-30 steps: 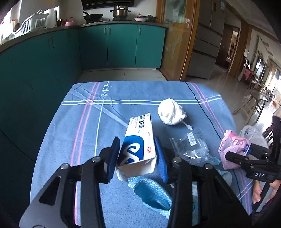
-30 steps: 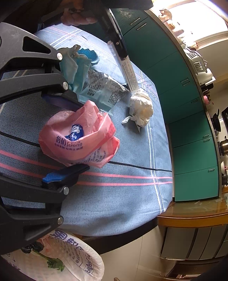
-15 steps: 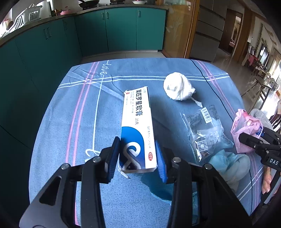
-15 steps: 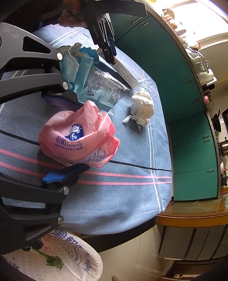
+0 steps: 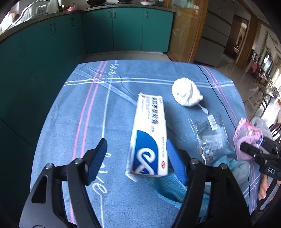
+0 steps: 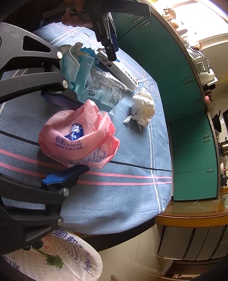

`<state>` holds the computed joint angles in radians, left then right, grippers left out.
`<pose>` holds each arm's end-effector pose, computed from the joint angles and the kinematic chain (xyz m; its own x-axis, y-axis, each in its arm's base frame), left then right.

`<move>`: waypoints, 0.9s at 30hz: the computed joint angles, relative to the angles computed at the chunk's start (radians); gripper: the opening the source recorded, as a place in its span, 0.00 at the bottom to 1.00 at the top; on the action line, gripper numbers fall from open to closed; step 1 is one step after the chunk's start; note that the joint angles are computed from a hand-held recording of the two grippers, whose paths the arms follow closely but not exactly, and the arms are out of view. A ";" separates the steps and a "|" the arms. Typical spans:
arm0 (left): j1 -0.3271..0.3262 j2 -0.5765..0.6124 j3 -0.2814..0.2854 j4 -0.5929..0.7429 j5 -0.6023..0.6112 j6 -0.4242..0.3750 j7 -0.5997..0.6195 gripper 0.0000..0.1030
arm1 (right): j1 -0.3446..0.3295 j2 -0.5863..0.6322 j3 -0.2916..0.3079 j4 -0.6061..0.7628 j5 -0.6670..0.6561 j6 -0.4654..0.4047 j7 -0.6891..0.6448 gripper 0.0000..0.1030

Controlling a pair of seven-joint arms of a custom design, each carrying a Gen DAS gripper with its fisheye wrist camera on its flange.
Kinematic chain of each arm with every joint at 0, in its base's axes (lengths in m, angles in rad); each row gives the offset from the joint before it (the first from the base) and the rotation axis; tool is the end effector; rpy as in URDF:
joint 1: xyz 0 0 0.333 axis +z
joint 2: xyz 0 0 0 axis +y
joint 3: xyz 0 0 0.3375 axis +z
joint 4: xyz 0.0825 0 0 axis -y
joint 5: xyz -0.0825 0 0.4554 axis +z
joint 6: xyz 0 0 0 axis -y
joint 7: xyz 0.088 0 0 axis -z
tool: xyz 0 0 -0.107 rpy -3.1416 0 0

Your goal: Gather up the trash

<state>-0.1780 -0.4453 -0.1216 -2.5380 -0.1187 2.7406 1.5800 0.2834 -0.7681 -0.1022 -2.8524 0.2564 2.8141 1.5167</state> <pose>0.4785 -0.1450 0.4838 -0.2333 -0.9714 0.0449 -0.7831 0.1603 -0.6009 0.3942 0.0622 0.4565 0.1171 -0.9599 -0.2547 -0.7698 0.0743 -0.6339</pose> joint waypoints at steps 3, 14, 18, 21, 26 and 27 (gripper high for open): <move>0.007 0.003 0.013 0.003 -0.016 0.002 -0.015 0.70 | -0.002 0.009 0.009 0.003 -0.003 0.003 0.005 0.66; -0.031 0.054 0.036 0.038 -0.075 -0.001 0.045 0.73 | -0.023 0.018 0.041 0.008 -0.035 0.008 0.047 0.72; -0.053 0.059 0.023 0.042 -0.100 0.026 0.086 0.75 | -0.027 0.014 0.045 0.004 -0.049 0.010 0.056 0.73; -0.041 0.067 -0.010 0.048 -0.065 0.008 0.067 0.75 | -0.026 0.023 0.044 0.007 -0.053 0.008 0.064 0.74; -0.009 0.095 -0.050 0.062 0.030 -0.018 0.029 0.70 | -0.043 0.030 0.070 0.006 -0.082 0.011 0.085 0.74; -0.004 0.098 -0.053 0.063 0.043 -0.023 0.020 0.67 | -0.043 0.029 0.072 0.005 -0.086 0.011 0.088 0.74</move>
